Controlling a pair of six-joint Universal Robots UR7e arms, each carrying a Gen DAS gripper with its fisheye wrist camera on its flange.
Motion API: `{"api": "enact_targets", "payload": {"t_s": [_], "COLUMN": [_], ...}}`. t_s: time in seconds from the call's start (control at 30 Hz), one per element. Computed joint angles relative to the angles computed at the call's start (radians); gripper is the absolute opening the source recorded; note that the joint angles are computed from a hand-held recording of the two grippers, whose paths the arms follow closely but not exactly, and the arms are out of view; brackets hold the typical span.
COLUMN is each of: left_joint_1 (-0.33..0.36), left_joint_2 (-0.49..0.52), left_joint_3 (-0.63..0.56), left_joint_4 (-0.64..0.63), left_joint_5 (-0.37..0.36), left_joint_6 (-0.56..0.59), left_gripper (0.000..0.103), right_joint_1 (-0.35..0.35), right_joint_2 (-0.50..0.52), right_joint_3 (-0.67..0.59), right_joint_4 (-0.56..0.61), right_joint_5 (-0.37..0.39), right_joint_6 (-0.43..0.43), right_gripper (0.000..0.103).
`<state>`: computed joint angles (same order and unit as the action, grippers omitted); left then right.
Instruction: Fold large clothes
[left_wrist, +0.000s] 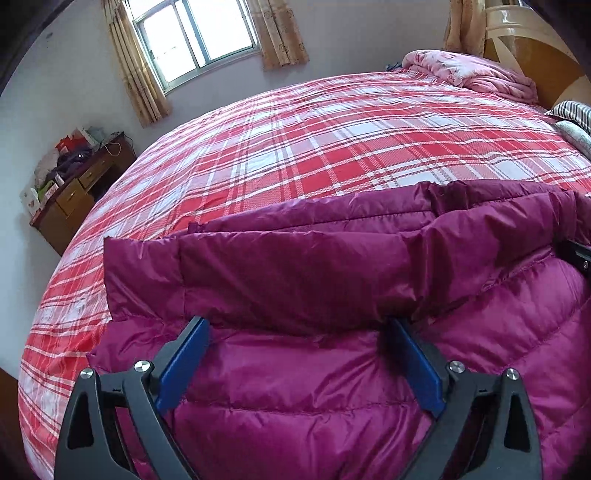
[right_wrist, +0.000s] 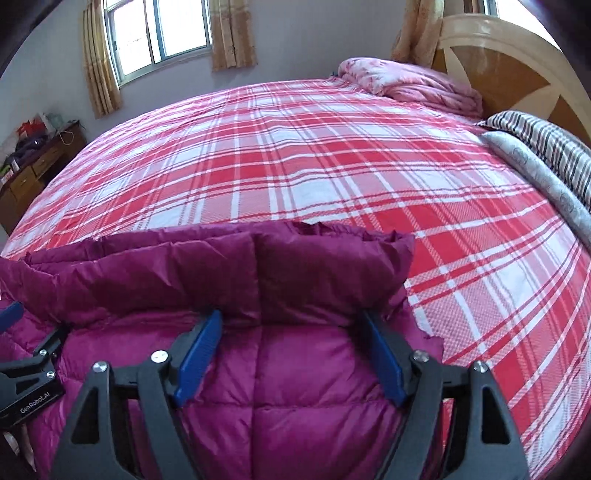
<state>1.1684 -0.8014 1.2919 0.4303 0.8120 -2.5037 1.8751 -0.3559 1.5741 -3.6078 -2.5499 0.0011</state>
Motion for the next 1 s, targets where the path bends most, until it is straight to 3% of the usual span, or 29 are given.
{"api": "enact_targets", "payload": {"t_s": [0.1, 0.37, 1.0], "left_joint_1": [0.012, 0.01, 0.021], "left_joint_2": [0.017, 0.009, 0.016], "left_joint_3": [-0.037, -0.008, -0.03], "left_joint_4": [0.055, 0.006, 0.042], "left_joint_5": [0.017, 0.003, 0.034], "left_joint_6": [-0.055, -0.032, -0.065], "left_gripper": [0.102, 0.102, 0.102], "right_joint_1": [0.001, -0.009, -0.003], "right_joint_2": [0.019, 0.001, 0.021], "right_joint_3": [-0.032, -0.007, -0.047], "right_joint_4": [0.023, 0.06, 0.122], "right_joint_5": [-0.019, 0.005, -0.049], "right_joint_6": [-0.008, 0.038, 0.038], "right_gripper": [0.082, 0.084, 0.086]}}
